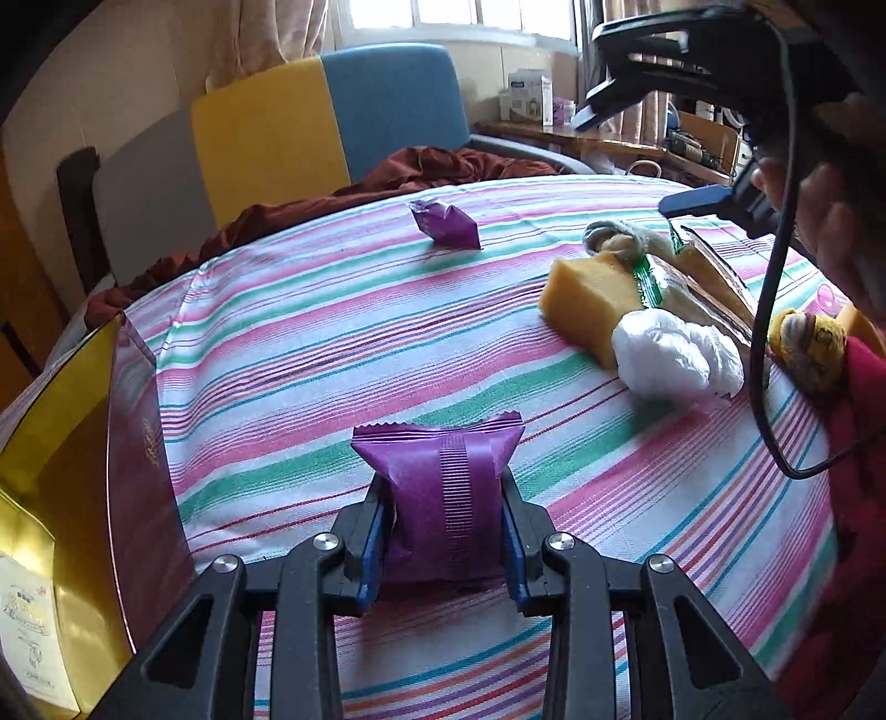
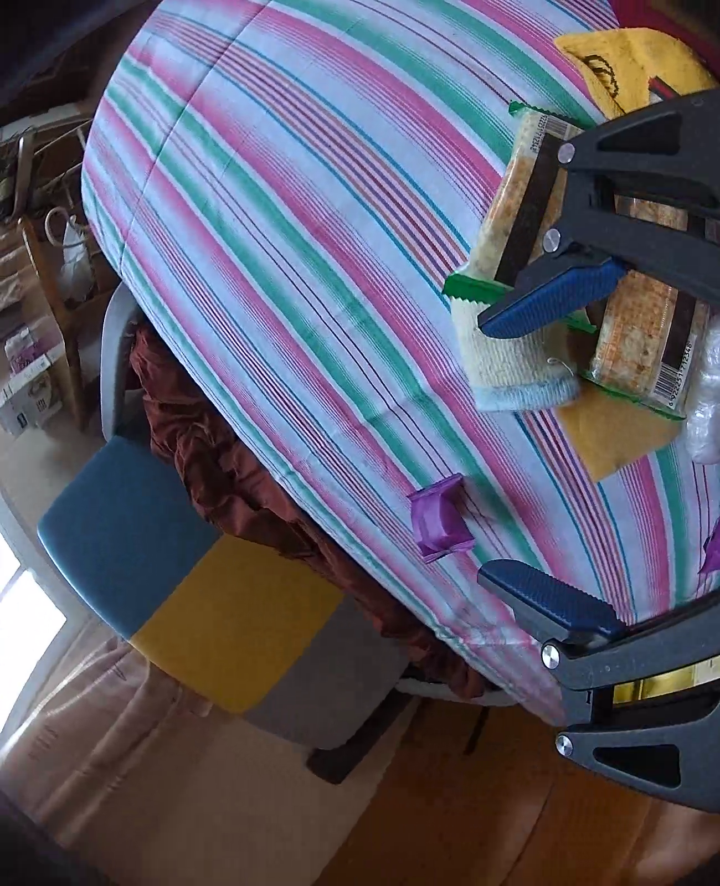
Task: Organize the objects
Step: 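Grasp the green-edged cracker packet with the right tool while the left holds the purple packet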
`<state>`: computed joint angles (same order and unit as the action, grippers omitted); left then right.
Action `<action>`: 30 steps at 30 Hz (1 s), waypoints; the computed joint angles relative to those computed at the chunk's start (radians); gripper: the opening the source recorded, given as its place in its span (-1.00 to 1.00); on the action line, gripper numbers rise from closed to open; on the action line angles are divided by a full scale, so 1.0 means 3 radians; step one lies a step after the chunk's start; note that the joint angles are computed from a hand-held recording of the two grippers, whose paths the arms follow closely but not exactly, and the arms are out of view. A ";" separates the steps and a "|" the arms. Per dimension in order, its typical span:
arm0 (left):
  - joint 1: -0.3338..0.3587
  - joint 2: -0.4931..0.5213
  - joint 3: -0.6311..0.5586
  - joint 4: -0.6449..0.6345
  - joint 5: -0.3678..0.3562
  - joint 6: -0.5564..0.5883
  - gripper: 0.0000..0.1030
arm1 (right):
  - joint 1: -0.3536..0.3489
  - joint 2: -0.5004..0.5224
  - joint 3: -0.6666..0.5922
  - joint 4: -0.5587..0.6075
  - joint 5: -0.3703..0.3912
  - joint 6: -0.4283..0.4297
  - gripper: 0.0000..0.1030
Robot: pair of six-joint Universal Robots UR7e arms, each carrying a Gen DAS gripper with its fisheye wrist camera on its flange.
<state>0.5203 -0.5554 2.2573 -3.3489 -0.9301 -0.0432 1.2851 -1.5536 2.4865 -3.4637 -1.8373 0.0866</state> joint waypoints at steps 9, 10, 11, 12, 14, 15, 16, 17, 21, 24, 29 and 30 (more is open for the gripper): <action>0.0095 0.0066 0.0038 -0.0380 -0.0127 0.0177 -0.32 | -0.0561 -0.0392 0.0327 -0.0384 0.0329 0.0684 0.38; 0.0104 0.0063 0.0039 -0.0386 -0.0146 0.0176 -0.32 | -0.0568 -0.0399 0.0306 -0.0284 0.0267 0.0738 0.38; 0.0123 0.0057 0.0036 -0.0391 -0.0177 0.0178 -0.32 | -0.0514 -0.0365 0.0268 -0.0203 0.0108 0.0769 0.38; 0.0139 0.0049 0.0040 -0.0399 -0.0209 0.0174 -0.32 | -0.0447 -0.0320 0.0224 -0.0138 -0.0048 0.0779 0.38; 0.0163 0.0036 0.0036 -0.0397 -0.0255 0.0167 -0.32 | -0.0273 -0.0249 0.0117 0.0043 -0.0368 0.0708 0.38; 0.0171 0.0032 0.0038 -0.0402 -0.0272 0.0166 -0.32 | -0.0185 -0.0234 0.0063 0.0162 -0.0507 0.0654 0.38; 0.0181 0.0025 0.0041 -0.0407 -0.0297 0.0163 -0.32 | -0.0103 -0.0253 0.0010 0.0324 -0.0605 0.0587 0.38; 0.0193 0.0018 0.0045 -0.0413 -0.0326 0.0158 -0.32 | -0.0036 -0.0294 -0.0042 0.0511 -0.0678 0.0510 0.38; 0.0220 0.0003 0.0053 -0.0429 -0.0396 0.0146 -0.31 | 0.0305 -0.0470 -0.0276 0.1404 -0.1236 0.0134 0.48; 0.0225 -0.0002 0.0057 -0.0433 -0.0416 0.0146 -0.31 | 0.0427 -0.0531 -0.0409 0.2002 -0.1509 -0.0074 0.57; 0.0241 -0.0010 0.0055 -0.0431 -0.0446 0.0141 -0.31 | 0.0453 -0.0299 -0.0482 0.2519 -0.1776 -0.0304 0.58; 0.0243 -0.0010 0.0053 -0.0429 -0.0449 0.0140 -0.31 | 0.0484 -0.0197 -0.0481 0.2506 -0.1902 -0.0335 0.58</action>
<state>0.5931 -0.5583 2.2732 -3.4777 -1.0647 -0.0014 1.4303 -1.6128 2.3423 -2.7119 -2.4079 -0.0138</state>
